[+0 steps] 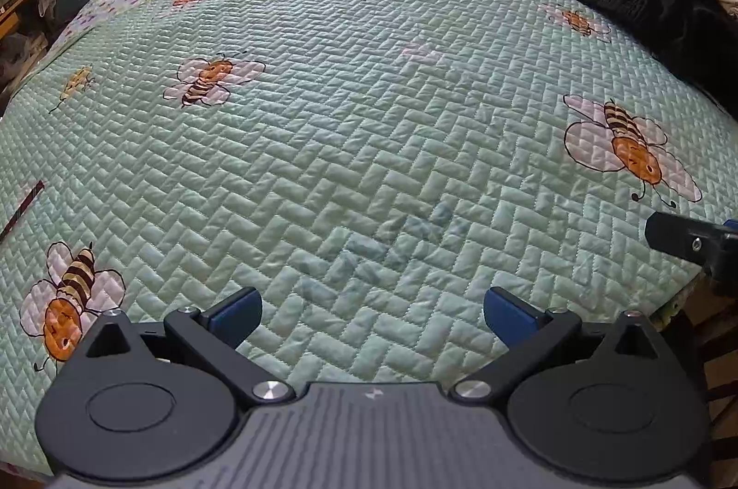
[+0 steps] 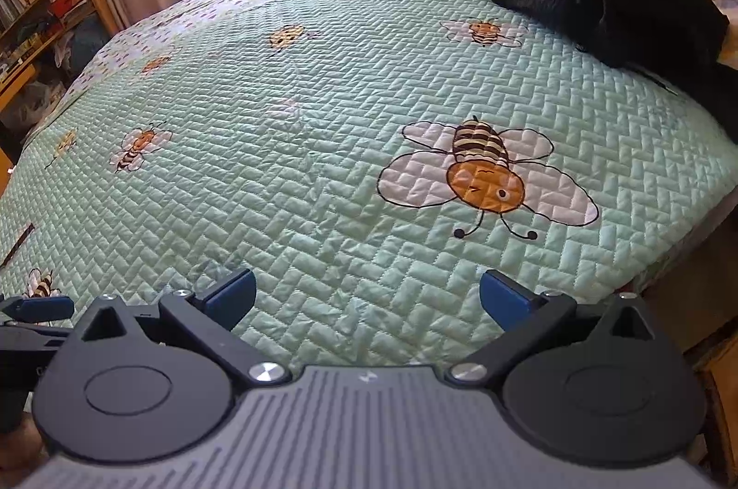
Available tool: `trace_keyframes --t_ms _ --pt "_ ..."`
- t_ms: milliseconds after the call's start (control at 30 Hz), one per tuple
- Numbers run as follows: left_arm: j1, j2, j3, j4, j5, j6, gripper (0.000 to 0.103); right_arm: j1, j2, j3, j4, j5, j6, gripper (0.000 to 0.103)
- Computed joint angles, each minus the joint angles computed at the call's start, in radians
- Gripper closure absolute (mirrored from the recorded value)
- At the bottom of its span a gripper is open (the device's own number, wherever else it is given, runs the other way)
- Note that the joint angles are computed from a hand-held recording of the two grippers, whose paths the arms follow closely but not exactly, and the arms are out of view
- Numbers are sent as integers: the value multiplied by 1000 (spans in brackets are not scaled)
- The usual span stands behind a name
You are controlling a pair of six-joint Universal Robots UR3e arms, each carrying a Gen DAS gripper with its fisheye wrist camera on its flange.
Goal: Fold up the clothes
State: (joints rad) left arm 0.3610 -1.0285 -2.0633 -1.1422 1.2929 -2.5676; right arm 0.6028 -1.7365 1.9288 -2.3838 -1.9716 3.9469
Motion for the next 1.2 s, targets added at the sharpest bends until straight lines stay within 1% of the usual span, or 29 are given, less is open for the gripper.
trace_keyframes --t_ms 200,500,600,700,800,900,1000,1133,1200 --pt "-33 -17 -4 19 21 -15 1 -26 -22 34 -11 25 5 0" --pt "-42 -13 -10 32 27 -12 1 -28 -23 36 -18 30 -3 0" --pt "-59 -21 -9 43 43 -22 3 -28 -22 35 -17 32 -3 0" --pt "-52 -24 -1 21 30 -18 3 -28 -20 33 -13 32 -3 0" --pt "-53 -19 -5 26 31 -17 3 -28 -20 33 -15 32 -4 0" --pt "-43 -8 -5 13 14 -2 4 -29 -22 37 -18 33 -2 0" --pt "-29 10 -6 -4 -10 18 8 -32 -26 41 -20 36 -5 0" --pt "-2 53 -15 -28 -58 54 9 -35 -32 48 -22 40 -5 0" --pt "22 82 -24 -49 -96 82 9 -36 -37 51 -22 42 -4 0"
